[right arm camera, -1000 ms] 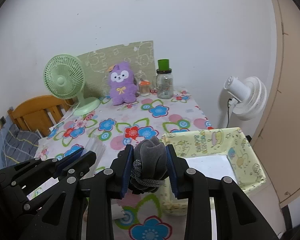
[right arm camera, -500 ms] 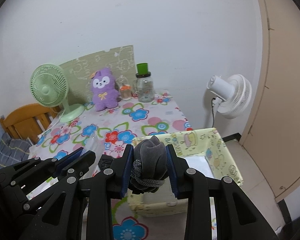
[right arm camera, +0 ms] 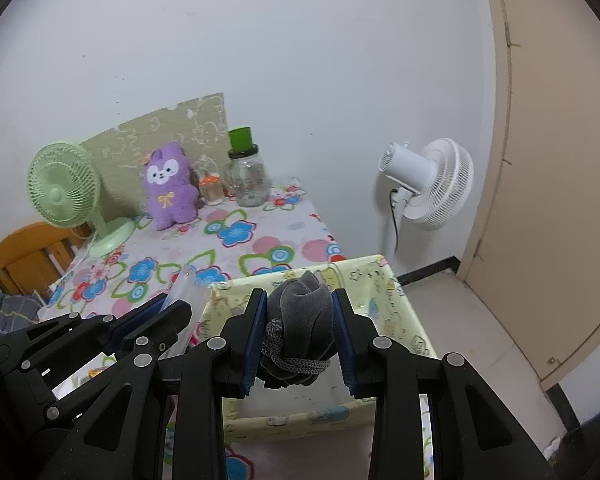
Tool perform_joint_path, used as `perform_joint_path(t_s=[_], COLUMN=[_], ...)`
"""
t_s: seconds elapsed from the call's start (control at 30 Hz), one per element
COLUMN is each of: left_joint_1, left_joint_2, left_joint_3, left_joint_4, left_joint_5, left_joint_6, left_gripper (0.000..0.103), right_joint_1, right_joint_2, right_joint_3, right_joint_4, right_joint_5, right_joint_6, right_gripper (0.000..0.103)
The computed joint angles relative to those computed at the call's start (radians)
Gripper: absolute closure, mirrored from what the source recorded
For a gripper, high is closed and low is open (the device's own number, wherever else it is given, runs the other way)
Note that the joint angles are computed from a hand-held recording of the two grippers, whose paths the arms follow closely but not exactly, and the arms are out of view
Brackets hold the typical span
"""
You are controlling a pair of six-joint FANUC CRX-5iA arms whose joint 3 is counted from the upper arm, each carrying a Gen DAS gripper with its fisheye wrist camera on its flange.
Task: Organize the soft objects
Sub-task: 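Carry the grey sock with the right tool while the left tool carries the plastic sheet to the box, then open the right tool over the box while the left tool releases the plastic sheet inside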
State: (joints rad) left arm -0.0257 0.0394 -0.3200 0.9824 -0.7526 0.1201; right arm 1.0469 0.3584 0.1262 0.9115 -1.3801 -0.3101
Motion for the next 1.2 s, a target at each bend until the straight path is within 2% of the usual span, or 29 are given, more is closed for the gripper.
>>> perform_joint_path(t_s=[0.33,0.43,0.53,0.6,0.63,0.67,0.7,0.77,0.97,1.2], left_joint_1=[-0.036,-0.044,-0.052,-0.056,-0.056,-0.053,-0.051,-0.048,-0.042,-0.018], left_joint_2=[0.046,0.066,0.079,0.083,0.087,0.092,0.097,0.102,0.089,0.084], left_joint_3=[0.036,0.053,0.060,0.058,0.061,0.067,0.075,0.083,0.058,0.044], left_joint_4=[-0.021,-0.040,-0.062,-0.063,-0.067,-0.077,-0.091,-0.118,-0.132,-0.113], left_joint_5=[-0.025,-0.038,-0.028,-0.020,-0.022,-0.030,-0.036,-0.028,0.034,0.029], left_joint_6=[0.010,0.030,0.062,0.065,0.072,0.085,0.102,0.136,0.149,0.112], left_gripper=[0.099,0.094,0.071,0.063,0.060,0.055,0.049,0.026,0.005,0.000], right_joint_1=[-0.022,-0.029,-0.037,-0.042,-0.044,-0.044,-0.044,-0.046,-0.047,-0.044], right_joint_2=[-0.022,-0.028,-0.024,-0.017,-0.014,-0.013,-0.012,-0.007,0.012,0.031], right_joint_3=[-0.041,-0.054,-0.050,-0.044,-0.040,-0.041,-0.042,-0.037,-0.014,0.011], right_joint_4=[-0.037,-0.052,-0.074,-0.084,-0.090,-0.089,-0.088,-0.093,-0.116,-0.125], right_joint_5=[-0.004,0.005,0.003,0.000,-0.003,-0.005,-0.006,-0.004,0.000,0.005], right_joint_6=[-0.026,-0.038,-0.027,-0.015,-0.008,-0.008,-0.007,0.001,0.029,0.045], right_gripper=[0.067,0.066,0.064,0.055,0.045,0.039,0.038,0.032,0.027,0.026])
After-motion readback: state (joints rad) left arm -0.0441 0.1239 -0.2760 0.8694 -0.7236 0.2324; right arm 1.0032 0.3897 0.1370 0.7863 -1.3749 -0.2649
